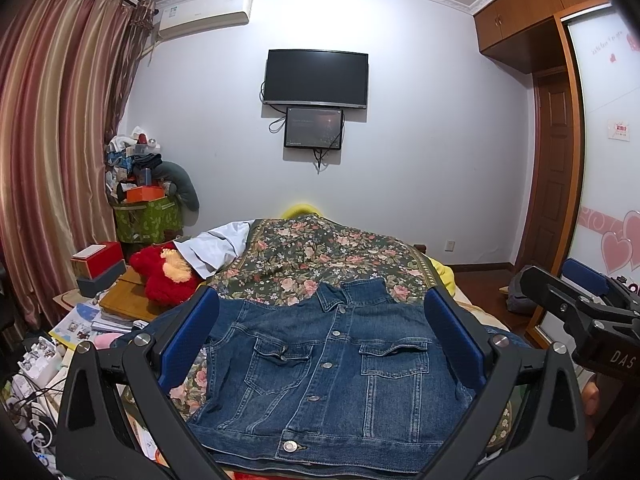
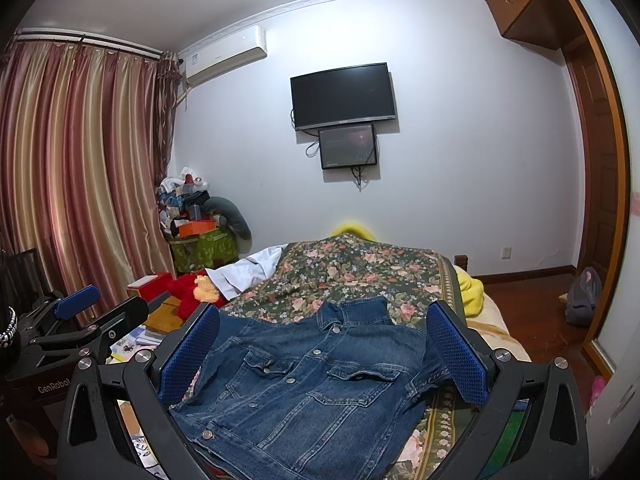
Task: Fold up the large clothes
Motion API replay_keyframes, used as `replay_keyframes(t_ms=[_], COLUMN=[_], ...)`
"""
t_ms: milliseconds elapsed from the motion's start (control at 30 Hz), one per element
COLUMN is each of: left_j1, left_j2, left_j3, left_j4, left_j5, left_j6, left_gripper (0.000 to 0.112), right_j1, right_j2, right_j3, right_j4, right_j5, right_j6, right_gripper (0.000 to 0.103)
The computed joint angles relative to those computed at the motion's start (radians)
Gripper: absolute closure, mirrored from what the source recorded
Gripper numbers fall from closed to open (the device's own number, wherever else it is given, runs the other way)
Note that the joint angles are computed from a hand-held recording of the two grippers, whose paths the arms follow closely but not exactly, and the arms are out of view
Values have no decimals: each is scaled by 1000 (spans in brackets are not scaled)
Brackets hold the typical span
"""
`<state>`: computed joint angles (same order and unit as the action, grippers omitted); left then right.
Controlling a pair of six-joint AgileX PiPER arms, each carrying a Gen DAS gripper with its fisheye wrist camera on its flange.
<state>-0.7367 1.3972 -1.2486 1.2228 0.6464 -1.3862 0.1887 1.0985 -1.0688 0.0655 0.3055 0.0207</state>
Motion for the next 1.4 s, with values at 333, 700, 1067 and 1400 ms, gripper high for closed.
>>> replay_keyframes(t_ms=[333,700,1067,1400], left_j1=[-8,21,269,550], left_j2=[0,12,131,423], left_j3=[-1,-3,-90,-365], left_j4=[6,-20,-296,-690], left_j5=[9,-21,-175,-150], left_j6=[-7,6,251,665], left_gripper=[9,9,9,9], right_j1=[-5,18,45,39], right_j2=[-3,28,253,668], right_j3=[1,-45,-207,-591], right_j4=[16,-80,-154,-250], right_j5=[2,43,93,206], right_j6=[-15,87,163,246], right_gripper=[0,0,0,0])
